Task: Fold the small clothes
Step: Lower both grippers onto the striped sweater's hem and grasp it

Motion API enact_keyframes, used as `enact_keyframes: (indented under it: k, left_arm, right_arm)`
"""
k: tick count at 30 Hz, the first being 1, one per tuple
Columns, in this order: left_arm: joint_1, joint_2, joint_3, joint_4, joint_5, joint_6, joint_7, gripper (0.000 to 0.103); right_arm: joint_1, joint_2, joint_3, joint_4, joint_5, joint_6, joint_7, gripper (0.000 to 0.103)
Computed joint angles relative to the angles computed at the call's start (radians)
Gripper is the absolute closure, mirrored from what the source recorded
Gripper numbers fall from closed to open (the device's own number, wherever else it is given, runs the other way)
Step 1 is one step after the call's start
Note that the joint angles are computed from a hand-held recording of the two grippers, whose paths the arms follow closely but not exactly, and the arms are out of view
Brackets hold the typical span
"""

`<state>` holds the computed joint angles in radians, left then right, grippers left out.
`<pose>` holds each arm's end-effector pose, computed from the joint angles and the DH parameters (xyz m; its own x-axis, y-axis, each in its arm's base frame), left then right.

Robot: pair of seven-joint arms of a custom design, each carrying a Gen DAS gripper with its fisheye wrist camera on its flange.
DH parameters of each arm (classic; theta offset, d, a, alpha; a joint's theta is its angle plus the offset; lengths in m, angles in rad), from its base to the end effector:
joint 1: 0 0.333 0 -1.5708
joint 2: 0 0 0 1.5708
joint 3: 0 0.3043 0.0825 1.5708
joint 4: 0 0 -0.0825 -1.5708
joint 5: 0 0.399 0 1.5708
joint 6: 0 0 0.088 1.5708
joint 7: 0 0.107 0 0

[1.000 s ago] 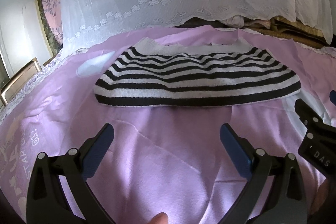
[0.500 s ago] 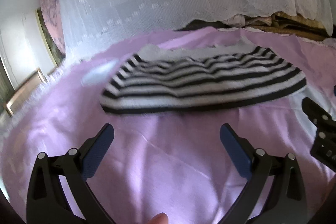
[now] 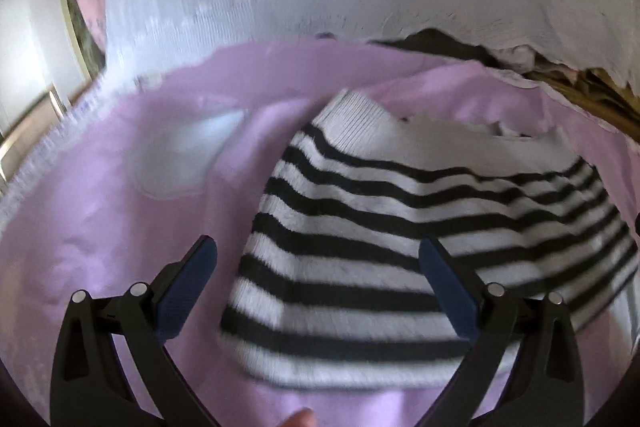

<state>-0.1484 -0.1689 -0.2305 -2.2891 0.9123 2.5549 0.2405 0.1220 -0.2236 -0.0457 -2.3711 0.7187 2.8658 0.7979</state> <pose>0.4930 -0.2109 0.4414 0.2877 -0.9563 -0.0522 -0.6902 -0.1692 -0.7035 0.5230 0.0026 0.4650 0.2534 -0.9636 -0.0849 -0.6898 -0.1185 -0.7142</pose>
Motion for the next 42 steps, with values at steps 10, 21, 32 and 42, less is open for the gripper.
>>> enact_keyframes:
  k: [10, 21, 32, 42]
  left_arm:
    - [0.024, 0.083, 0.031, 0.011, 0.024, 0.142, -0.008, 0.023]
    - [0.008, 0.089, 0.014, 0.032, 0.121, 0.076, -0.048, 0.03]
    - [-0.01, 0.088, 0.012, 0.036, 0.172, 0.04, -0.068, 0.036]
    - [-0.008, 0.074, 0.01, 0.024, 0.211, 0.046, -0.103, 0.048]
  right_arm:
    - [-0.062, 0.222, 0.033, 0.148, -0.373, 0.0, 0.341, 0.008]
    - [-0.031, 0.247, 0.019, 0.14, -0.406, 0.027, 0.329, 0.024]
    - [-0.02, 0.223, 0.027, 0.105, -0.358, 0.07, 0.244, 0.043]
    - [-0.012, 0.183, 0.051, 0.038, -0.441, 0.152, 0.236, 0.092]
